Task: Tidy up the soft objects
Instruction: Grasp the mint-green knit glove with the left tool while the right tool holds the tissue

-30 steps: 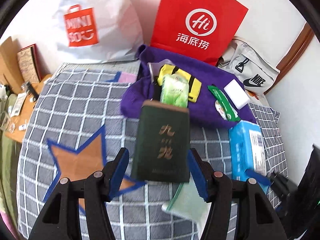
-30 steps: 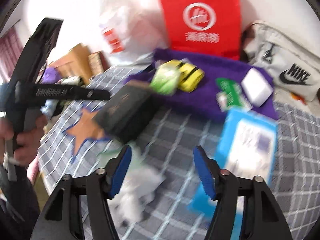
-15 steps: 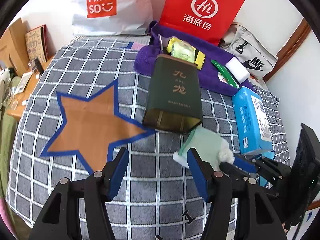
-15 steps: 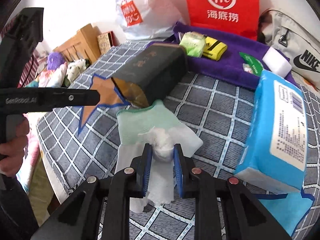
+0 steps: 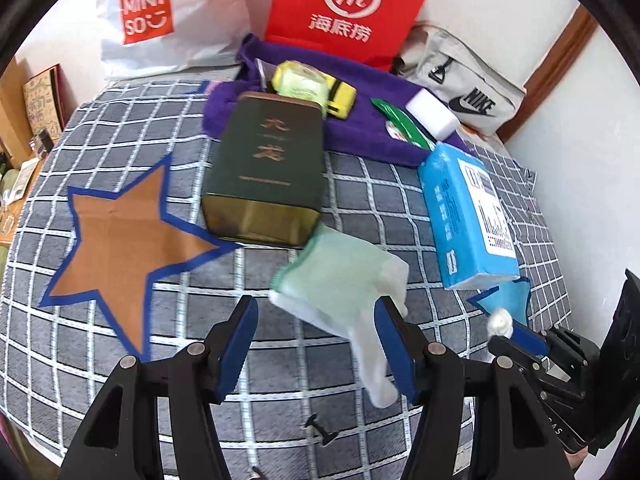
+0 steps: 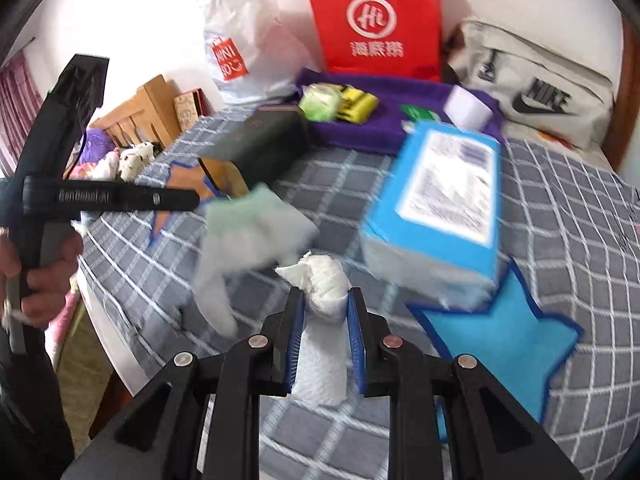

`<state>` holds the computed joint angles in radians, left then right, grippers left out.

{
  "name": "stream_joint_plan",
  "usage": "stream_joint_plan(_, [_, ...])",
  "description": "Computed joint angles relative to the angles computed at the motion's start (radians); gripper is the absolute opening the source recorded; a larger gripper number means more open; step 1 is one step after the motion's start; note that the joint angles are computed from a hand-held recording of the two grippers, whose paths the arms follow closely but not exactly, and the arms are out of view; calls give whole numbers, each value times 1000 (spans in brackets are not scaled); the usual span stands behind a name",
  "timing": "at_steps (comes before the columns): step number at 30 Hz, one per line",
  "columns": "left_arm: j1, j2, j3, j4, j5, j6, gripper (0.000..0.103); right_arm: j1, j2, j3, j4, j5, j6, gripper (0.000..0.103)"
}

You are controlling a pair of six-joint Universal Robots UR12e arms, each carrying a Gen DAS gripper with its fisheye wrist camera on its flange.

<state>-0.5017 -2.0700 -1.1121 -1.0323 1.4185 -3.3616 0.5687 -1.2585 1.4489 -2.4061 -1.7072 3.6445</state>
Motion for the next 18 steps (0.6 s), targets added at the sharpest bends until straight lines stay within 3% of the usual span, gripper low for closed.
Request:
stream_joint_plan(5, [-15, -31, 30, -25, -16, 7, 59, -17, -45, 78, -3, -3, 56, 22])
stream_joint_plan(8, [-30, -55, 57, -53, 19, 14, 58, -27, -51, 102, -6, 11, 87, 23])
stream_joint_plan(18, [-41, -100, 106, -107, 30, 37, 59, -35, -36, 119, -50, 43, 67, 26])
